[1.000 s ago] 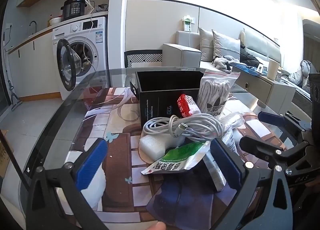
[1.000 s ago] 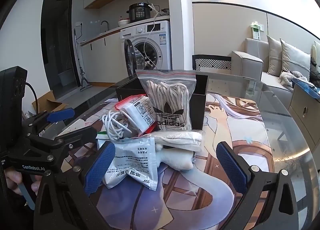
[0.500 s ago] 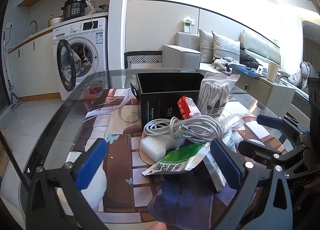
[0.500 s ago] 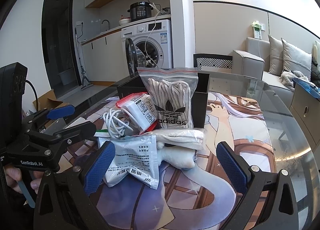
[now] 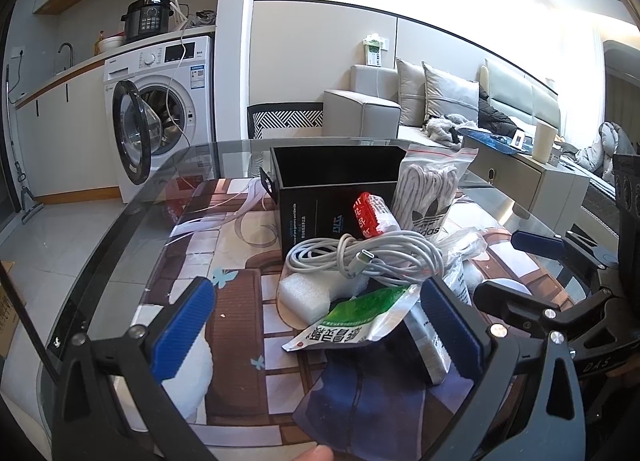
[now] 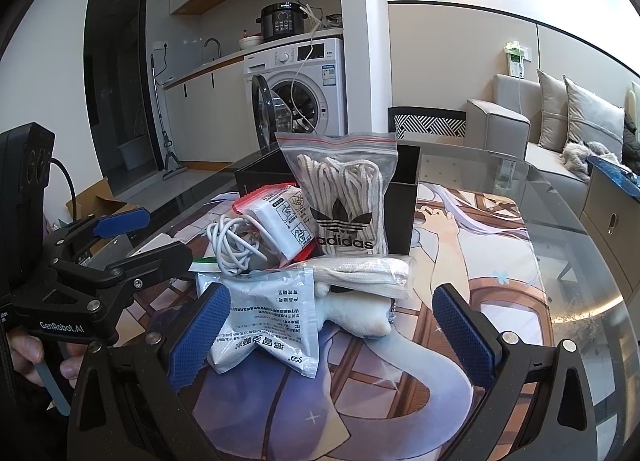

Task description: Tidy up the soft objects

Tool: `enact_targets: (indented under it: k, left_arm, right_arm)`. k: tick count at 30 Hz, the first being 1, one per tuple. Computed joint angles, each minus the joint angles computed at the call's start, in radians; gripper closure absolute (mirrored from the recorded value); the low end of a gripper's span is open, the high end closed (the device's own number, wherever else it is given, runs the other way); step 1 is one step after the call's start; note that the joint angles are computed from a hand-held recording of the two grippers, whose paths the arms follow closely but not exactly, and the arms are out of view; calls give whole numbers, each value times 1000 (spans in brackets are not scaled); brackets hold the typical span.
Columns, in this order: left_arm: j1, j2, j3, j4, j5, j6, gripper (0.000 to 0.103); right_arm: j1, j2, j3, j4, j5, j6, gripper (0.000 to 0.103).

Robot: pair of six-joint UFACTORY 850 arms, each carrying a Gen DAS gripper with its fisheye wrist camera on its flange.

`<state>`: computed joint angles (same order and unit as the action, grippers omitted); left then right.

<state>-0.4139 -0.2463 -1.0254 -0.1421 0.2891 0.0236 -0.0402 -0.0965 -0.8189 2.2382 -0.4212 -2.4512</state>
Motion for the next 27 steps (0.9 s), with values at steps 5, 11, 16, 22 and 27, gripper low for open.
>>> enact_targets:
  k: [5,11,16,22,27]
  left_arm:
    - [0,0,0,-4,0,5,0]
    - [1,-1,0,5,-1,-3,0]
    - [1,-1,0,5,-1,-4,0]
    - [0,-1,-1,3,-2,-3,0]
    - [0,-1,-1,2,-1,2,0]
  right_arm:
    - [1,-2,1,1,0,-2,0]
    - [1,-2,0,-1,1,0,0]
    - [1,-2,0,0,1,-1,0]
    - [3,-5,3,16,-2,-14,0]
    - [4,-6,4,21,-2,-22,0]
